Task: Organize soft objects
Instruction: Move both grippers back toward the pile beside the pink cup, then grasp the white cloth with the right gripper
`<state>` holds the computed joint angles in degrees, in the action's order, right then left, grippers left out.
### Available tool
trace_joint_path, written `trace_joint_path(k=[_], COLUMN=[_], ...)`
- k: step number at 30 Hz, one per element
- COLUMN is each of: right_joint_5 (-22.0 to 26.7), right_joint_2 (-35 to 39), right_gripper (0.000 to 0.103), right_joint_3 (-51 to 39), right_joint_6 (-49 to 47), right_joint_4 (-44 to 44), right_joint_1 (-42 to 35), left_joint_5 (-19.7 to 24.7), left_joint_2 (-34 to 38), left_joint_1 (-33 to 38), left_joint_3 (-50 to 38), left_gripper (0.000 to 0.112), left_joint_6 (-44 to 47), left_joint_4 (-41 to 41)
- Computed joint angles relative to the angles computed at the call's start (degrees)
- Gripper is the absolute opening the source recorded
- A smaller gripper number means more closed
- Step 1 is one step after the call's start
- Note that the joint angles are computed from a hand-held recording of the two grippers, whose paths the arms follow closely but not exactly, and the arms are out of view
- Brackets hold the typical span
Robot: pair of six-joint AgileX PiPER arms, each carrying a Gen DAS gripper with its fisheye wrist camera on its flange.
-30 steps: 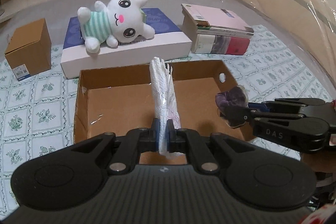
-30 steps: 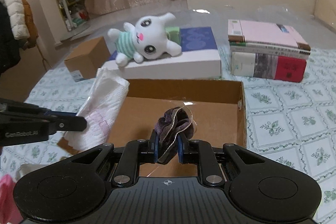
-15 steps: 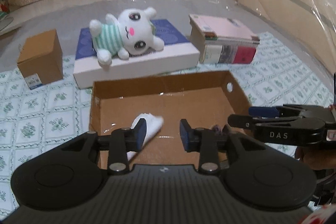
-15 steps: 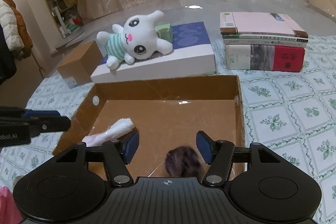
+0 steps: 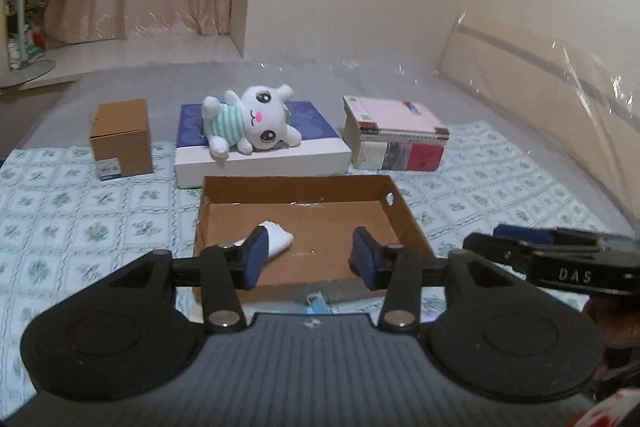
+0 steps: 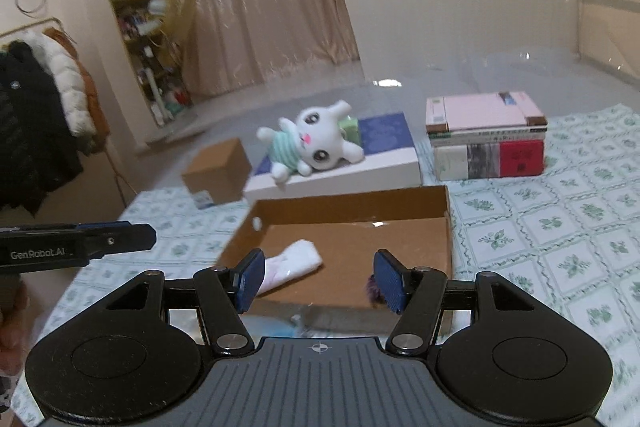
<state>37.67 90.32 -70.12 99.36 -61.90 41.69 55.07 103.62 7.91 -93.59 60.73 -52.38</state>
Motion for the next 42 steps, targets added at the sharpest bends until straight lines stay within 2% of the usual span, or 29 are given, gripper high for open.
trace_joint_path(k=[2, 7, 9, 13, 16, 20, 26, 30, 35, 39, 42], right_joint_5=[4.7, 15.9, 19.3, 24.4, 25.6, 25.8, 27.1, 24.8, 22.1, 21.1, 20.1], right_joint_2=[-1.7, -2.1, -0.7, 3.6, 6.8, 11.1, 17.1, 19.4, 21.9, 23.9, 25.9], right_gripper=[0.062, 0.066, 0.068, 0.072, 0.073, 0.073, 0.073, 0.073, 0.074, 0.074, 0.074], right_joint_3=[1.8, 5.2, 6.0, 6.0, 5.7, 4.5, 1.2, 0.9, -0.4, -1.8, -3.1], right_joint_6=[4.1, 12.9, 14.8, 15.8, 16.7, 16.3, 8.5, 4.7, 0.3, -4.3, -9.3], right_joint_4=[-3.0, -7.7, -8.5, -8.6, -7.7, -5.3, -3.6, -3.3, -2.1, -1.7, -1.6], right_joint_1=[5.4, 18.5, 23.0, 30.3, 33.7, 36.4, 38.3, 37.9, 36.4, 35.0, 33.6], left_joint_5=[0.4, 0.3, 0.1, 1.5, 2.8, 0.7, -1.9, -3.6, -4.1, -3.3, -4.7], left_joint_2=[-4.4, -14.1, -16.8, -20.5, -22.0, -24.3, -23.8, -23.3, -21.7, -18.8, -17.2], left_joint_1=[3.0, 10.8, 13.8, 20.2, 25.1, 29.4, 31.8, 31.9, 31.2, 30.1, 28.8], left_joint_3=[6.4, 21.9, 27.0, 34.9, 39.9, 46.5, 50.4, 52.2, 52.2, 50.0, 49.6], left_gripper=[0.054, 0.061, 0.066, 0.069, 0.071, 0.08, 0.08, 0.08, 0.08, 0.08, 0.08], left_joint_6=[3.6, 14.1, 17.6, 22.6, 27.0, 35.1, 40.8, 46.6, 48.6, 45.0, 44.1], left_joint_4=[-3.2, -9.0, -10.9, -13.4, -15.4, -18.6, -18.4, -20.0, -19.4, -15.5, -14.9])
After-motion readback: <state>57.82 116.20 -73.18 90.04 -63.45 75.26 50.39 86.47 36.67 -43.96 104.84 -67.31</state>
